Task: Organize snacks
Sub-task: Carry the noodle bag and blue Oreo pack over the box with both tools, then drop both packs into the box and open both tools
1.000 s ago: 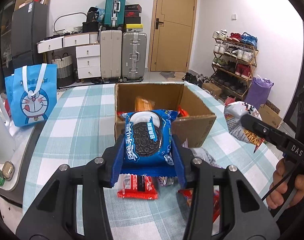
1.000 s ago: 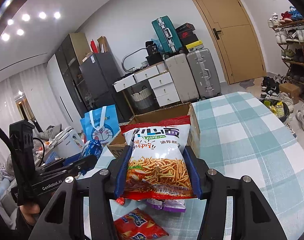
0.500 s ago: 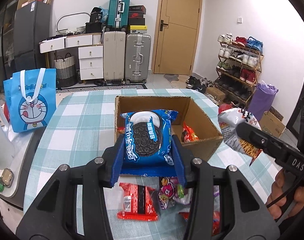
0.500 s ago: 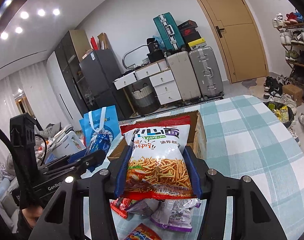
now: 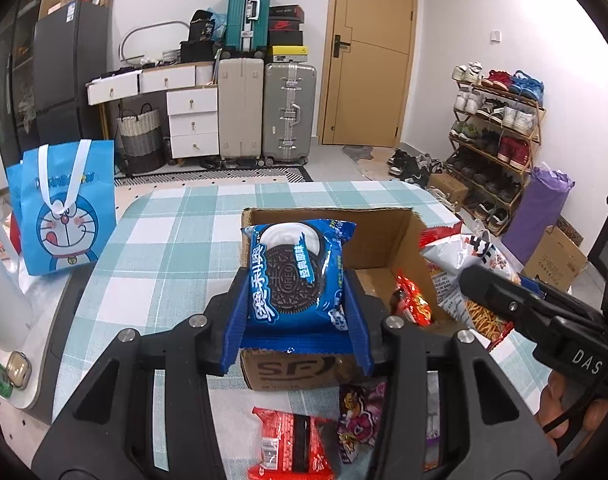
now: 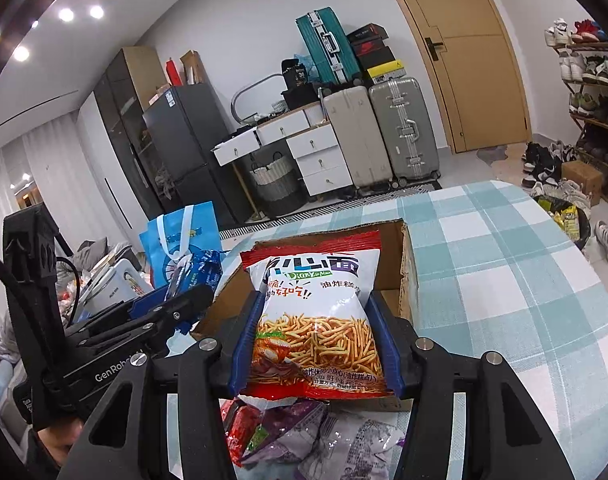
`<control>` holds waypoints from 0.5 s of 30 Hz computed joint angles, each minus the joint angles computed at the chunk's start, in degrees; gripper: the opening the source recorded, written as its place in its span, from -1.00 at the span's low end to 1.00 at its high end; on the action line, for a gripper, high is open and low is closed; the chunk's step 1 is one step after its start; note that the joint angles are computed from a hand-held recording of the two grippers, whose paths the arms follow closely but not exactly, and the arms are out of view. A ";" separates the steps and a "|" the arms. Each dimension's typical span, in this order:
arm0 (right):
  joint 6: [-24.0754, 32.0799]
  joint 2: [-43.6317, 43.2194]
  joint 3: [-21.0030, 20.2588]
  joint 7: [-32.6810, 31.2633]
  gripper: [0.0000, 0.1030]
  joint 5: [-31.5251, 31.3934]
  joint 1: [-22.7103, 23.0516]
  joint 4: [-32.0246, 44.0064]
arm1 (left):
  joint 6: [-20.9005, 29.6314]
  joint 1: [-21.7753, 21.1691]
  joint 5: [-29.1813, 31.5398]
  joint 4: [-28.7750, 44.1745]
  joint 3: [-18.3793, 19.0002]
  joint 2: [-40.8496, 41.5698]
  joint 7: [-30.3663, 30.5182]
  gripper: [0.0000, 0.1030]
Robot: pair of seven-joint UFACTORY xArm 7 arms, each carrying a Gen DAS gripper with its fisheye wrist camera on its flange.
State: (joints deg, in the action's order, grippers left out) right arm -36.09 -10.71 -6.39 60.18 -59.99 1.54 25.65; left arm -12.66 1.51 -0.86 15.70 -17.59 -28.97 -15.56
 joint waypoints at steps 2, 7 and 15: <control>0.63 1.15 0.37 0.65 0.02 0.38 0.34 1.18 | -0.56 0.59 0.20 0.98 0.09 1.99 0.41 -0.20; 3.17 2.88 2.24 -1.74 0.02 4.73 1.24 2.73 | -2.84 7.25 -1.94 3.41 -6.01 7.16 2.01 -0.20; 6.38 7.15 3.45 -1.54 0.02 5.82 1.60 6.57 | -4.77 14.98 -9.11 6.62 -14.85 12.81 8.76 -0.20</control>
